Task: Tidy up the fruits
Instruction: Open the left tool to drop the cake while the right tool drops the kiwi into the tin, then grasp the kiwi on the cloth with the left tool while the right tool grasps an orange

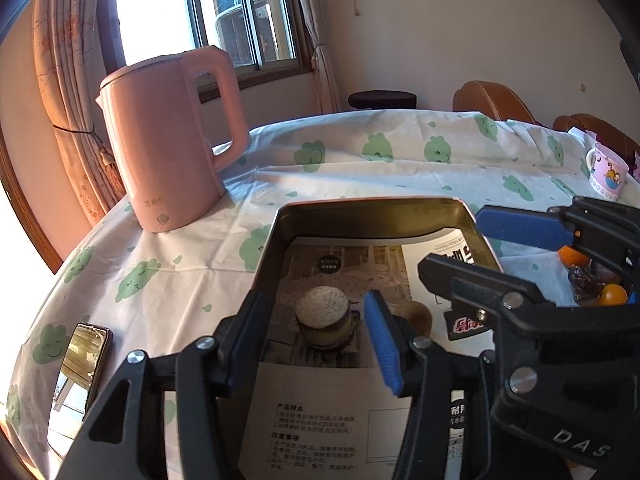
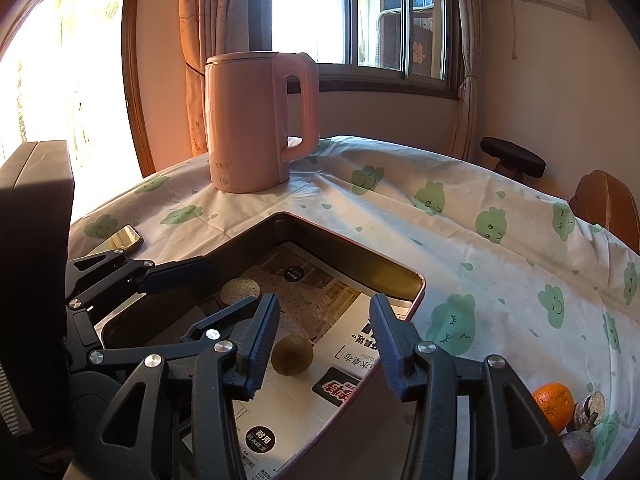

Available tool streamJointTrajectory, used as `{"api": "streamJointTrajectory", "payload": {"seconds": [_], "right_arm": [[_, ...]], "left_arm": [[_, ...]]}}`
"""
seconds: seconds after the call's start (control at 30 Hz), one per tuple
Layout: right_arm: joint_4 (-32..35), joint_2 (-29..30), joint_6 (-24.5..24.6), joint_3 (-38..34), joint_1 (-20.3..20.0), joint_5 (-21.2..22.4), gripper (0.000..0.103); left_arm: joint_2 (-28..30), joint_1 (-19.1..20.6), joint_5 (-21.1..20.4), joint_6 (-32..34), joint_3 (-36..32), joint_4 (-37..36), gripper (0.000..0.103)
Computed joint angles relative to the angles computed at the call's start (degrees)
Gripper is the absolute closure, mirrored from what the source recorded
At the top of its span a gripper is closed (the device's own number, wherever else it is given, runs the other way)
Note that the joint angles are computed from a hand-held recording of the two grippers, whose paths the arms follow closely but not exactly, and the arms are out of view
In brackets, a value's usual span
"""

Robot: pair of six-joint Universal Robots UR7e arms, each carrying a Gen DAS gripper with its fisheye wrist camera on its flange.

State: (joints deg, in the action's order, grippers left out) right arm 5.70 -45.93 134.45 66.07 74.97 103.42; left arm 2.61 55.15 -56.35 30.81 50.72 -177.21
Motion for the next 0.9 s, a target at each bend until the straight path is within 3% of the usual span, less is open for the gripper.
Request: {"api": "streamJointTrajectory", "payload": {"seconds": [0.1, 0.23, 0.37, 0.67, 0.9], "right_arm": [[-1.6, -1.3, -0.3, 2.1, 0.1, -0.5, 0.046], [-4.7, -4.5, -1.1, 7.0, 0.0, -1.4, 0.044], [-11.3, -11.0, -2.1, 16.4, -1.5, -3.3, 0.036], [-27.0, -25.0, -1.3, 36.7, -7.5, -5.4, 0.034], [-26.4, -27.1, 1.4, 39.9, -10.7, -5.6, 0.034]], "left_arm": [[-1.1, -0.1, -1.3, -0.3, 2.3, -1.4, 0.035], [-3.4, -0.4, -3.6, -1.1, 6.8, -4.1, 0.034], [-6.7, -0.6, -7.9, -2.9, 14.3, -9.7, 0.034], [-10.6, -2.5, -14.4, -3.8, 28.3, -18.4, 0.032], [-10.8, -4.9, -17.0, -0.3, 33.5, -18.9, 0.033]]}}
